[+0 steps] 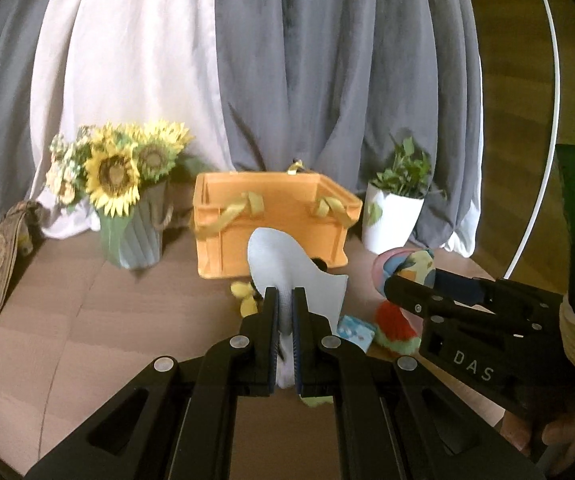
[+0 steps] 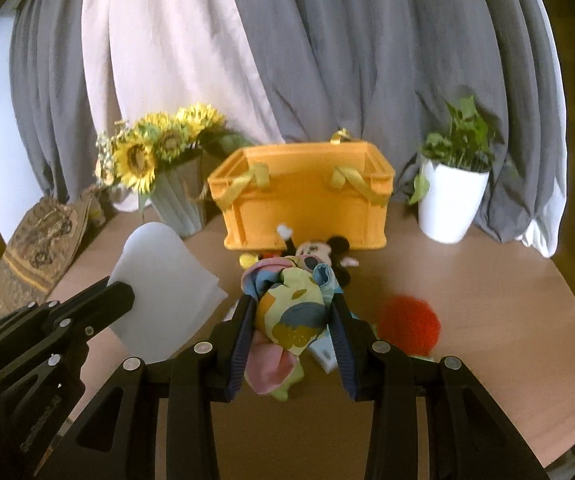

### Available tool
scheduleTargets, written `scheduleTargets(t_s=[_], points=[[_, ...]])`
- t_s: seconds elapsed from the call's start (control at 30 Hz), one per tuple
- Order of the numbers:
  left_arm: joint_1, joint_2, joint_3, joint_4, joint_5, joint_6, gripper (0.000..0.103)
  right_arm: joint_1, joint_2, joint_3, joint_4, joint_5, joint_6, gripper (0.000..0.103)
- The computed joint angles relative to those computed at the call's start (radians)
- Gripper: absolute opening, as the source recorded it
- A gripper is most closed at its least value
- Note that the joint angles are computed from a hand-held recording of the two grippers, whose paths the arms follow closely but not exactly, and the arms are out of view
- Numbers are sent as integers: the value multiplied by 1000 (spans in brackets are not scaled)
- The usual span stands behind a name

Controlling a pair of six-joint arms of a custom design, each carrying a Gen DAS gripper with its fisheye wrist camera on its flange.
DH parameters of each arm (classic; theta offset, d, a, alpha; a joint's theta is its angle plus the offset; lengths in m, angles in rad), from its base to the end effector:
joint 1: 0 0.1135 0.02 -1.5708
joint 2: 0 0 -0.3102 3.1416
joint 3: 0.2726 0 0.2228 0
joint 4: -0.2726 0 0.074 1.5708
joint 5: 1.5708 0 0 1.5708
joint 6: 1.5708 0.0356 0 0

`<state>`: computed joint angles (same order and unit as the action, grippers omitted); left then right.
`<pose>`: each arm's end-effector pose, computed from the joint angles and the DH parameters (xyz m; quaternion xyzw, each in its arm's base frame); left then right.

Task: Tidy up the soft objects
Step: 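Carry the white cloth and fabric pouch with both tools over the orange crate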

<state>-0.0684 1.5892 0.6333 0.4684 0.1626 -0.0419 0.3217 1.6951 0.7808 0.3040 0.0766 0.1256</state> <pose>0.2938 -0.0259 0.2319 0.0532 0.8534 -0.0978 0.5092 0.3108 0.1007 0.2252 -0.0691 0.8837 0.0693 0.4577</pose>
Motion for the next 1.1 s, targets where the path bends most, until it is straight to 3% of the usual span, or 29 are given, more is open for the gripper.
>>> scheduleTargets(t_s=[0.33,0.53,0.7,1.1], points=[[108,73,147,-34,158,68,8,80,54,147,-31,150,63,39],[118,91,196,-41,163,71,8,67,85,207,-47,148,84,39],[96,113,240,-41,115,42,8,40,107,249,-44,111,68,39],[-13,168,349,-1,-121,-36,8,-81,178,393,-48,-81,-30,39]])
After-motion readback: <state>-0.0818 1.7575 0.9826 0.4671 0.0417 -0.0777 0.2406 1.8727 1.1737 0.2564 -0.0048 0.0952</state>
